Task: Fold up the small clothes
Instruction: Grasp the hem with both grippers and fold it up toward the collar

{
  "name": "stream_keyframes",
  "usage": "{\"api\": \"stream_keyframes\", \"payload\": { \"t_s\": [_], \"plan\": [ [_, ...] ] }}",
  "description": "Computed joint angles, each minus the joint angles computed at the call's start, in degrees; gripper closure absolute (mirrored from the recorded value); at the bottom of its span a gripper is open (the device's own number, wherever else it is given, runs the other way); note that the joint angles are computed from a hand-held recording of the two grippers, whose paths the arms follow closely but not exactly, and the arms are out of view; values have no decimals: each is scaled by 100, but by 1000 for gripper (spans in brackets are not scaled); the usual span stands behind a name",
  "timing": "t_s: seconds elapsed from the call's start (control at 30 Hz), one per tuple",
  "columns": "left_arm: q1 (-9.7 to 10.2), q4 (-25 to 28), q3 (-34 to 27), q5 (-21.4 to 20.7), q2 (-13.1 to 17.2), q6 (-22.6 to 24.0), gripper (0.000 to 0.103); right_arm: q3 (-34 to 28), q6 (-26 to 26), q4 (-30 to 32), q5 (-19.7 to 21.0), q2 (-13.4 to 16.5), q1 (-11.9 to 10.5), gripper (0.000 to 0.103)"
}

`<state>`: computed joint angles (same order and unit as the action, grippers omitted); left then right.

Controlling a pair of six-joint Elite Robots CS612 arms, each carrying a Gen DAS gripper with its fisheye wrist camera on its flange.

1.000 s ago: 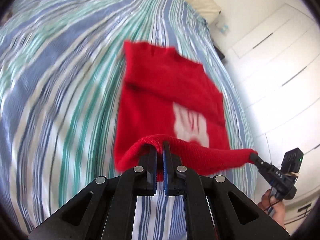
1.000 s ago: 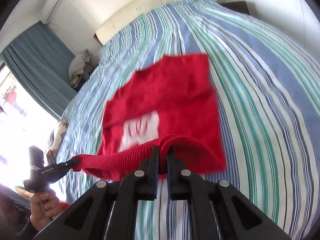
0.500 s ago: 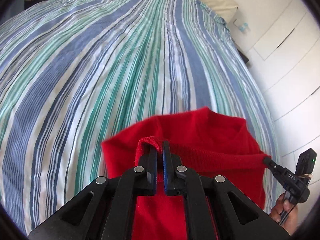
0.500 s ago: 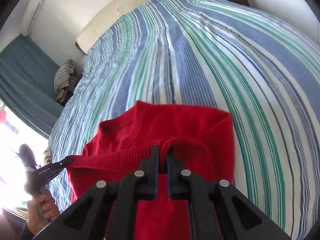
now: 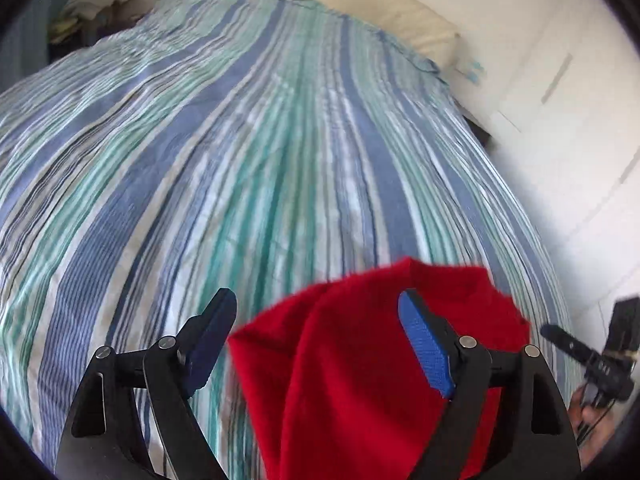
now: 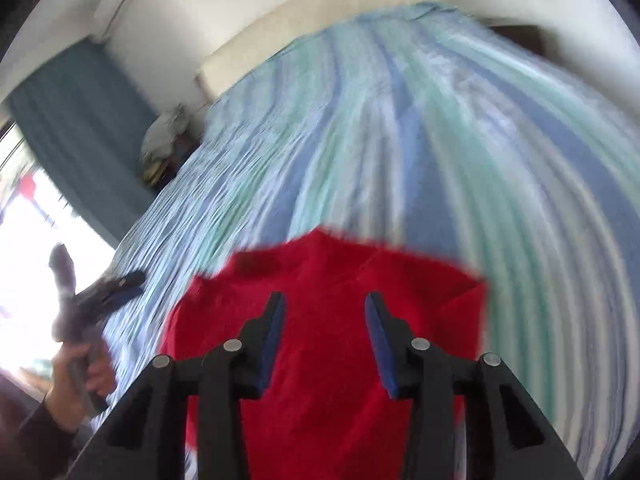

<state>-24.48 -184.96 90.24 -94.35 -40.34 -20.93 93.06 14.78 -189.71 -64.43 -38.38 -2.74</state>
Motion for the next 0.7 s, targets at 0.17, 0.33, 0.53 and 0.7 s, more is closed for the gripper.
{"api": "stream_keyframes", "payload": {
  "t_s": [0.17,0.33,0.53,0.7],
  "plan": [
    [-368,945,437,753,-102,1164,17,355,-989,1108,-254,-135,166,59],
    [-173,483,1148,954,-375,315,15,1010,-662,568,-1869,-439,185,59],
    [-326,-74,2141,1098,-833,132,13,1833,-848,-187,-1775,-842,331,51],
    [-724,-342,2750,1499,-940,-62,7,2247,-565,-665,-2018,-788,683,51]
  ]
}}
